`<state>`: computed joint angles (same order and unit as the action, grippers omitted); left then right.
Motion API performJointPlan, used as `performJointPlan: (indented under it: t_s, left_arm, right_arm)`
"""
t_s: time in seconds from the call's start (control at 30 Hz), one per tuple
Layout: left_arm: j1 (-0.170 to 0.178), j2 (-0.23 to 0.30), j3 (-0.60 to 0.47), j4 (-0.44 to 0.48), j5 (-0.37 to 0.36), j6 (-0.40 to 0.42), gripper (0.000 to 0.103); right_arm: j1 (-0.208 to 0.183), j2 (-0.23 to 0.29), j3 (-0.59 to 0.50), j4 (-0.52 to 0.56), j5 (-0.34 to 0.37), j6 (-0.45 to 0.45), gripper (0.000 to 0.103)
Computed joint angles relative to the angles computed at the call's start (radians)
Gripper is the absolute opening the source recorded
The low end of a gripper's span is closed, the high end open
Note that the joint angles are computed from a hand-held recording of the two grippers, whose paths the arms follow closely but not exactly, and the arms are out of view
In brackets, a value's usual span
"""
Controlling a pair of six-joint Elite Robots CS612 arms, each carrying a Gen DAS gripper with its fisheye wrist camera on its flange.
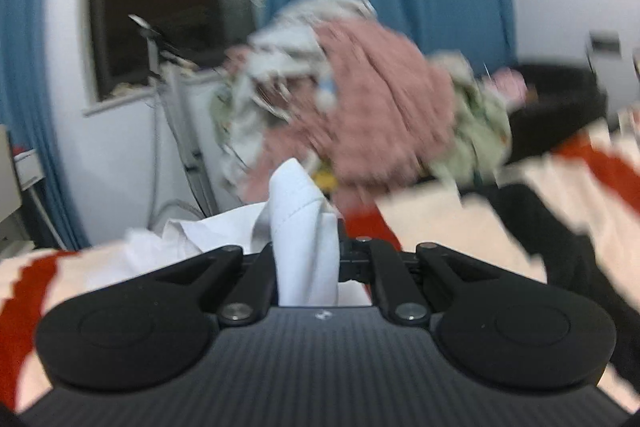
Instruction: Fold clothes
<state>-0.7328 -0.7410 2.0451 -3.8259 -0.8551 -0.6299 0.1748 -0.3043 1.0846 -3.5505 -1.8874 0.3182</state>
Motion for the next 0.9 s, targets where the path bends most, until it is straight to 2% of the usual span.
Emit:
performJointPlan:
  t_s: [0.1, 0.17, 0.2, 0.23, 0.3, 0.33, 0.5, 0.6, 0.67, 0.77, 0.9]
  left_arm:
    - [0.006, 0.016, -0.028, 0.027, -0.026, 0.030, 0.103]
    - [0.009, 0.025, -0.045, 0.045, -0.041, 0.046, 0.103]
    - [0.011, 0.029, -0.051, 0.049, -0.047, 0.056, 0.103]
    - [0.012, 0.032, -0.056, 0.054, -0.052, 0.063, 0.103]
    - [0.015, 0.036, -0.063, 0.051, -0.056, 0.071, 0.103]
    - [0.016, 0.038, -0.064, 0.046, -0.055, 0.074, 0.103]
    - [0.016, 0.032, -0.052, 0.005, -0.047, 0.078, 0.103]
    - [0.013, 0.025, -0.039, -0.025, -0.048, 0.081, 0.103]
    - [0.011, 0.019, -0.028, -0.046, -0.060, 0.083, 0.103]
    - [0.013, 0.002, -0.007, -0.053, -0.108, 0.066, 0.103]
    - [0.023, -0.030, 0.025, -0.010, -0.209, 0.022, 0.103]
  right_arm:
    - [-0.022, 0.024, -0.002, 0.048, 0.057, 0.037, 0.008]
    - [-0.035, 0.024, 0.005, 0.078, 0.115, 0.067, 0.016]
    - [-0.036, 0.023, 0.005, 0.086, 0.125, 0.073, 0.028]
    - [-0.037, 0.023, 0.004, 0.094, 0.136, 0.080, 0.044]
    - [-0.036, 0.017, 0.007, 0.113, 0.137, 0.070, 0.062]
    - [-0.035, 0.010, 0.015, 0.120, 0.132, 0.056, 0.066]
    - [-0.036, -0.063, 0.132, 0.098, 0.153, 0.055, 0.071]
    - [-0.039, -0.118, 0.215, 0.079, 0.180, 0.037, 0.086]
    - [-0.038, -0.157, 0.280, 0.045, 0.196, 0.012, 0.086]
    - [-0.034, -0.218, 0.388, -0.026, 0.231, -0.015, 0.086]
    - [-0.022, -0.301, 0.551, -0.150, 0.273, -0.004, 0.086]
